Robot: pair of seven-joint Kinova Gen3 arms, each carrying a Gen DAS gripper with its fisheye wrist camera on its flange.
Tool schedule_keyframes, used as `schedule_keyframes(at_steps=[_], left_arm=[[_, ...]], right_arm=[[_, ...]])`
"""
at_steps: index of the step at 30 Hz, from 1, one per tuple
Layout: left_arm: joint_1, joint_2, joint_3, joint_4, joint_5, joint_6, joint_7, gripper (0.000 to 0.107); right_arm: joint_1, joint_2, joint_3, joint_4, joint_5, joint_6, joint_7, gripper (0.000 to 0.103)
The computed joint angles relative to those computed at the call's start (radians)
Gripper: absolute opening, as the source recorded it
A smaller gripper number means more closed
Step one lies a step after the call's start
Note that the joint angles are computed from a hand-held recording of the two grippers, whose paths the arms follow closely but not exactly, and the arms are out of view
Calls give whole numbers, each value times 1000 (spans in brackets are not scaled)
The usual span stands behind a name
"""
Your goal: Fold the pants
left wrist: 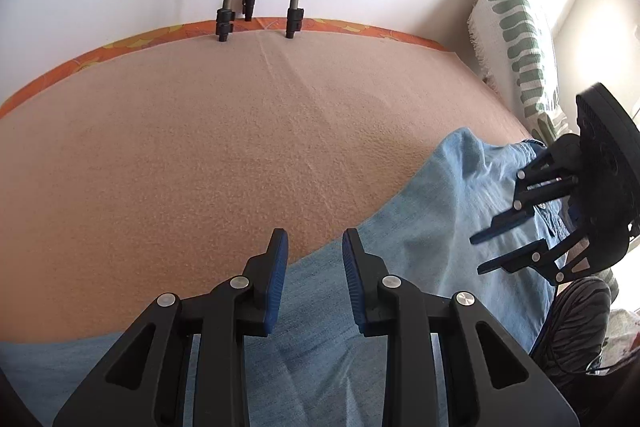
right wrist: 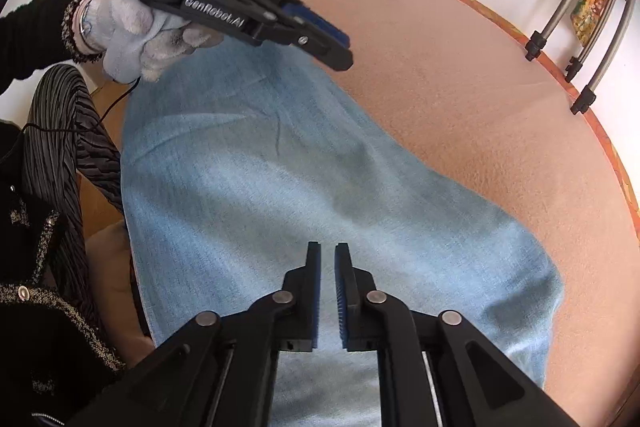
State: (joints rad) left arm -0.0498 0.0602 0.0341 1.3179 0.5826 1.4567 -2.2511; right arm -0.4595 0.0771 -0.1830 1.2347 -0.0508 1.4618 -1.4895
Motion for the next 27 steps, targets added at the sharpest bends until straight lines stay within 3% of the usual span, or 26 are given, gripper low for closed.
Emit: schedule_keyframes(at_steps=[1, 5, 7, 11, 16, 18, 20, 21, 22, 24, 27], left_arm=[[-4, -2, -3, 1, 5, 6, -3, 26], [-17, 1, -13, -4, -16, 23, -9, 26], [-28, -4, -20, 0, -25, 28, -16, 26], [-52, -14, -36, 9, -23, 45, -32, 26], [-50, -15, -33, 31, -38, 39, -63, 26], [-43, -11, -29, 41, -48, 30, -55, 26], [-38, -14, -25, 51, -58, 19, -50, 26], [-36, -17, -25, 52, -60, 17, -48, 26], [-35, -19, -25, 50, -61, 18, -46, 26], [-37, -21, -28, 37, -57, 23, -42, 26], [-41, -18, -32, 5, -40, 24, -25, 26]], right_arm=[[13, -4, 10, -2, -8, -20, 3, 38], [45, 46, 45, -66, 1, -34, 43, 38], [60, 93, 49, -113, 36, 5, 57, 49], [99, 136, 80, -147, 49, 59, 68, 61], [243, 87, 125, -79, -100, 62, 42, 82], [280, 84, 133, -52, -138, 73, 24, 82], [301, 83, 132, -28, -168, 78, 15, 77], [305, 73, 132, -14, -181, 58, 21, 61], [319, 70, 128, -10, -210, 54, 25, 31], [315, 22, 117, 21, -224, 9, 39, 24], [254, -79, 78, 66, -140, -48, 45, 14]])
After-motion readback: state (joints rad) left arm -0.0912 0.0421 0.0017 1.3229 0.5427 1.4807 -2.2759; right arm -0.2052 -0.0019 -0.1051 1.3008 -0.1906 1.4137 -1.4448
